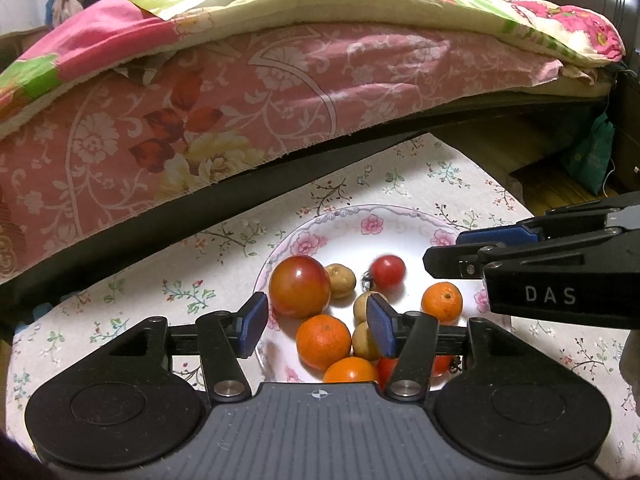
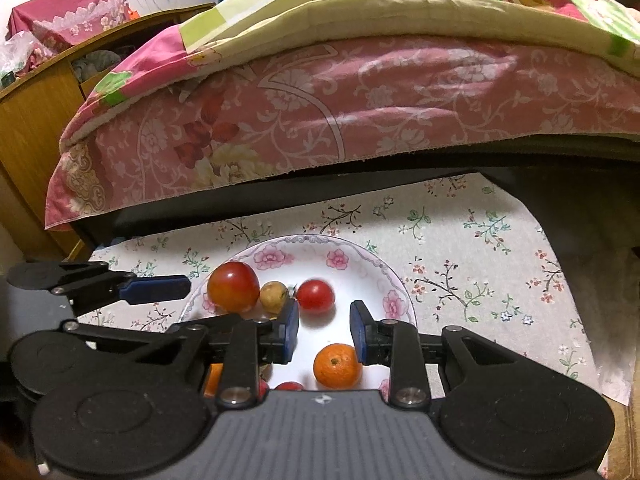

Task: Organize fruits

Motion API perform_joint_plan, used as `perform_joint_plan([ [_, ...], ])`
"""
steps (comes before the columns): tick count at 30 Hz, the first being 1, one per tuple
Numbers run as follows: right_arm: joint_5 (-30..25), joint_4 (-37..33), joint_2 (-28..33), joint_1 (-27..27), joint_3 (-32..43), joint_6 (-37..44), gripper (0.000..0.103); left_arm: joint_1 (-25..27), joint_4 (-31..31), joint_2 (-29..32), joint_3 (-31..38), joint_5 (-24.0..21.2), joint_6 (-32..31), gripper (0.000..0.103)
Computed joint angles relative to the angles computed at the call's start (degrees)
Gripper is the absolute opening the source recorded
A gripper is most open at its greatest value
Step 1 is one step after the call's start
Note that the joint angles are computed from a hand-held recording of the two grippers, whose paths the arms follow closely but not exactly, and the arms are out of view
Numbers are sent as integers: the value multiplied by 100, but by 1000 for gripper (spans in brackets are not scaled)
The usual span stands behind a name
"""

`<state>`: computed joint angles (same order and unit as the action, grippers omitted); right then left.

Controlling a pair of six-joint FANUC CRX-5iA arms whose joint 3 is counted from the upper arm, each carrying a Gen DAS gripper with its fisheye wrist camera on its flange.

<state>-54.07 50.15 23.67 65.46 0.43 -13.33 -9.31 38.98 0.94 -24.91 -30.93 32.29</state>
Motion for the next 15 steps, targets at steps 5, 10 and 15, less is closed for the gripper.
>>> perform_joint_plan([
  [5,-143,-37,-29,81,19,-35,28,35,-60,-181,-125,65,123,75],
  [10,-430,-91,-52,224,44,12,28,71,-281,-384,-253,108,349,82],
  [15,-605,-209,-86,361,55,-38,29,109,-454,-620,-411,167,523,85],
])
